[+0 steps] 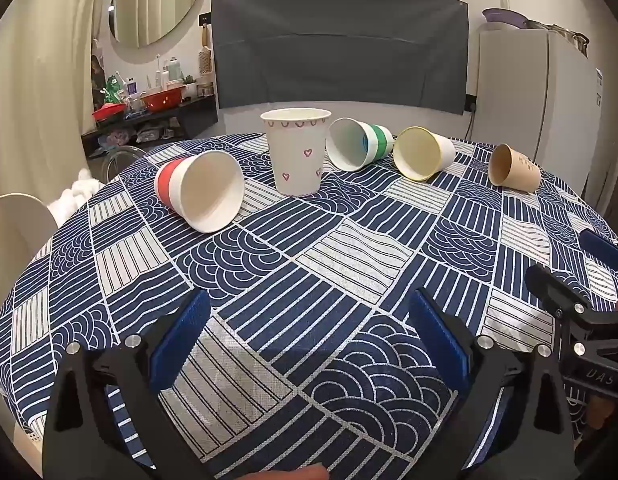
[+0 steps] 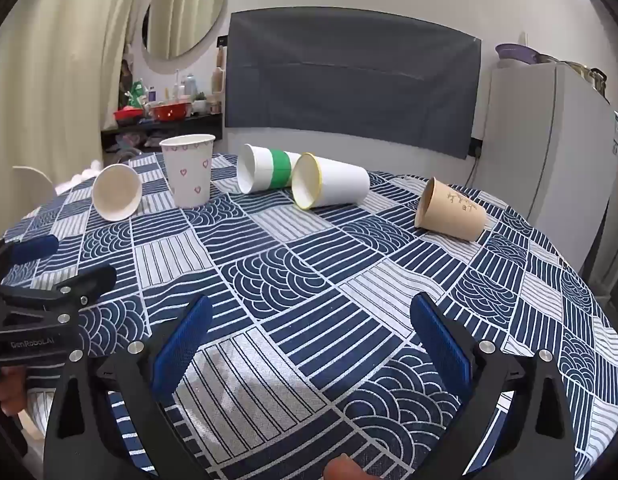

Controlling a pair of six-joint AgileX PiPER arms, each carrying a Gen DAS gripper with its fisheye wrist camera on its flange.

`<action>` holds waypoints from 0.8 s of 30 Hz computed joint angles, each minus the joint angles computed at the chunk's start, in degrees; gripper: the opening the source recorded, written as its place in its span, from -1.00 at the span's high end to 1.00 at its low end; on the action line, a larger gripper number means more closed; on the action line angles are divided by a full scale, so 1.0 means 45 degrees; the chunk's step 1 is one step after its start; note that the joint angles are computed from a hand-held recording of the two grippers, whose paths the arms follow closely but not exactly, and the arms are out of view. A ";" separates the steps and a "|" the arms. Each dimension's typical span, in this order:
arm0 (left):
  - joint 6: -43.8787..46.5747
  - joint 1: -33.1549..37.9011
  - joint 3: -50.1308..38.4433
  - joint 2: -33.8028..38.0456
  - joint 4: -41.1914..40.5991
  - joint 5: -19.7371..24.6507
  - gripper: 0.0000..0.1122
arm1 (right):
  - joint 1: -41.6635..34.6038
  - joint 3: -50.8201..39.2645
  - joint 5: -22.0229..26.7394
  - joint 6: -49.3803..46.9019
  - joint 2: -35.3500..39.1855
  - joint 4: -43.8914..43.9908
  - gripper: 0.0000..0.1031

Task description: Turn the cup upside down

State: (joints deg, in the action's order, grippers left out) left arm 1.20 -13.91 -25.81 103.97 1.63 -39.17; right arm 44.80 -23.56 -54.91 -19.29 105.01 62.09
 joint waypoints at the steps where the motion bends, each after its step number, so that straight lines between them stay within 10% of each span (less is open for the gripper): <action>1: -0.0018 0.0001 0.0003 0.0004 0.0009 -0.0019 -0.73 | -0.0004 -0.0005 0.0008 0.0009 0.0004 -0.0002 -0.84; 24: 0.0109 -0.0301 -0.0070 0.0241 -0.0383 -0.0203 -0.73 | -0.0009 0.0014 -0.0008 0.0070 0.0005 -0.0057 -0.84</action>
